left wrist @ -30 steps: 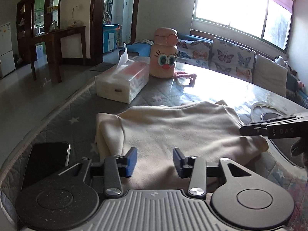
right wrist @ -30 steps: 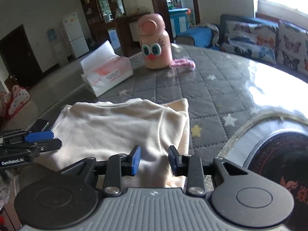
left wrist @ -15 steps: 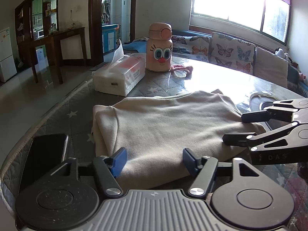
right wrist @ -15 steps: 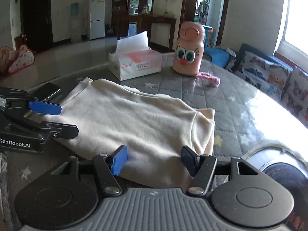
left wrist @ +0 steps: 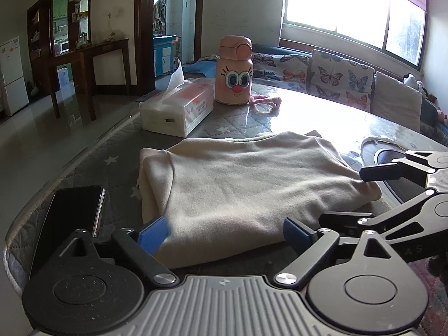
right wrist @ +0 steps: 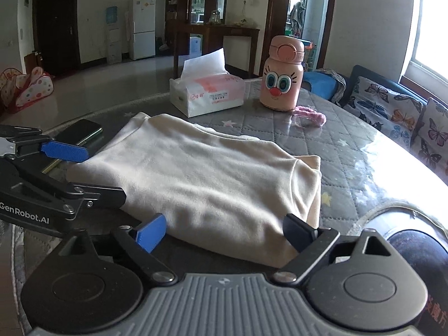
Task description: Fold clothes
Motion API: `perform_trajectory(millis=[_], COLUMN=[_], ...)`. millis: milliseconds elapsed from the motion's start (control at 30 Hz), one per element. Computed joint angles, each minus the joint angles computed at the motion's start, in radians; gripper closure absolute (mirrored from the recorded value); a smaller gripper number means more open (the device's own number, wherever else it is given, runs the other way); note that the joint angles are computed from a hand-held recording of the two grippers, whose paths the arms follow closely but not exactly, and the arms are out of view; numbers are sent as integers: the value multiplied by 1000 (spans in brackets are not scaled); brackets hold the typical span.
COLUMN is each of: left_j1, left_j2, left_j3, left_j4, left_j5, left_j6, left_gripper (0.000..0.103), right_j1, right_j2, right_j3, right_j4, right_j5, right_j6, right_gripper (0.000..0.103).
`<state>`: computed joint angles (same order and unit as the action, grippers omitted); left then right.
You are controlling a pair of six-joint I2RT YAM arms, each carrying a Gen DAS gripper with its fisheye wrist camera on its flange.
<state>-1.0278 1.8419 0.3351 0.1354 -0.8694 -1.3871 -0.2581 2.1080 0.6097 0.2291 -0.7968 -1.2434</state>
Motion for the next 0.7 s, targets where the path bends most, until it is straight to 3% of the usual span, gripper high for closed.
perform_trajectory(millis=[133, 700], left_j1=[-37, -147], left_j2=[-5, 44], left_j3=[12, 133], left_j4=[-53, -274], left_j5=[-9, -2], left_j6=[-57, -254], left_gripper=[0, 0], right_j1=[-28, -172], right_j2=[-5, 35], right_j3=[11, 49], right_j4=[-56, -186], right_j5=[5, 1], right_j6=[-26, -155], right_gripper=[4, 0])
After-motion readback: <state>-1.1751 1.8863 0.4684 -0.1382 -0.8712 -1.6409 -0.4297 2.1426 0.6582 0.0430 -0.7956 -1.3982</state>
